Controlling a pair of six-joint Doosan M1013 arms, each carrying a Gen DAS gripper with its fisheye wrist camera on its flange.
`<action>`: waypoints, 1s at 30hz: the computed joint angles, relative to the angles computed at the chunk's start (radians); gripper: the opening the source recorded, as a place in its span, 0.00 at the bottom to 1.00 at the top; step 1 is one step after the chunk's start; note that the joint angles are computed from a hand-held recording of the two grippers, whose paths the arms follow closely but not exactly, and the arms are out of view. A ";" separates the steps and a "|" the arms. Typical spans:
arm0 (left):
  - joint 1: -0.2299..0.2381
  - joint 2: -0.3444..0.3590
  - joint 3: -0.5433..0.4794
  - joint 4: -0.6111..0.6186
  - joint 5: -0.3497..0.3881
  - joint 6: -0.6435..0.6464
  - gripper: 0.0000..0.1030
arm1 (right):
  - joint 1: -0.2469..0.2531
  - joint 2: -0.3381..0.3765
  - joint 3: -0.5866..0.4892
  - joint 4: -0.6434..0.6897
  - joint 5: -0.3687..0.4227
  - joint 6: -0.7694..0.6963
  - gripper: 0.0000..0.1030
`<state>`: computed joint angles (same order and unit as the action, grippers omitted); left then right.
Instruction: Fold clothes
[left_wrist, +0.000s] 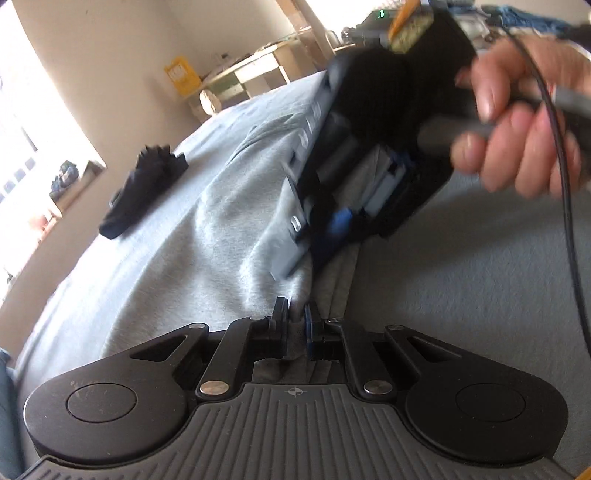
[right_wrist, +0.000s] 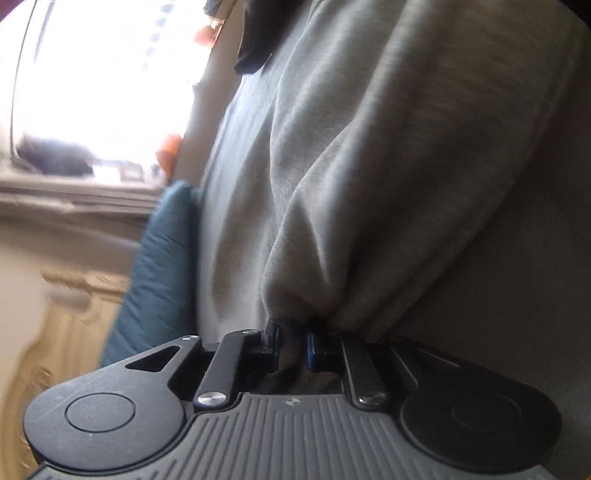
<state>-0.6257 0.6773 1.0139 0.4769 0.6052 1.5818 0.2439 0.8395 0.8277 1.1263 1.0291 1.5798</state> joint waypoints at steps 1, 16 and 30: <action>-0.003 -0.005 0.012 0.033 -0.017 -0.019 0.07 | 0.001 -0.010 0.009 0.012 -0.018 -0.064 0.13; 0.000 -0.002 0.010 -0.008 0.001 -0.046 0.10 | -0.032 -0.103 0.081 0.026 -0.161 -0.102 0.18; 0.005 -0.079 0.089 0.052 0.021 -0.300 0.16 | 0.005 -0.016 0.007 -0.130 -0.044 -0.227 0.01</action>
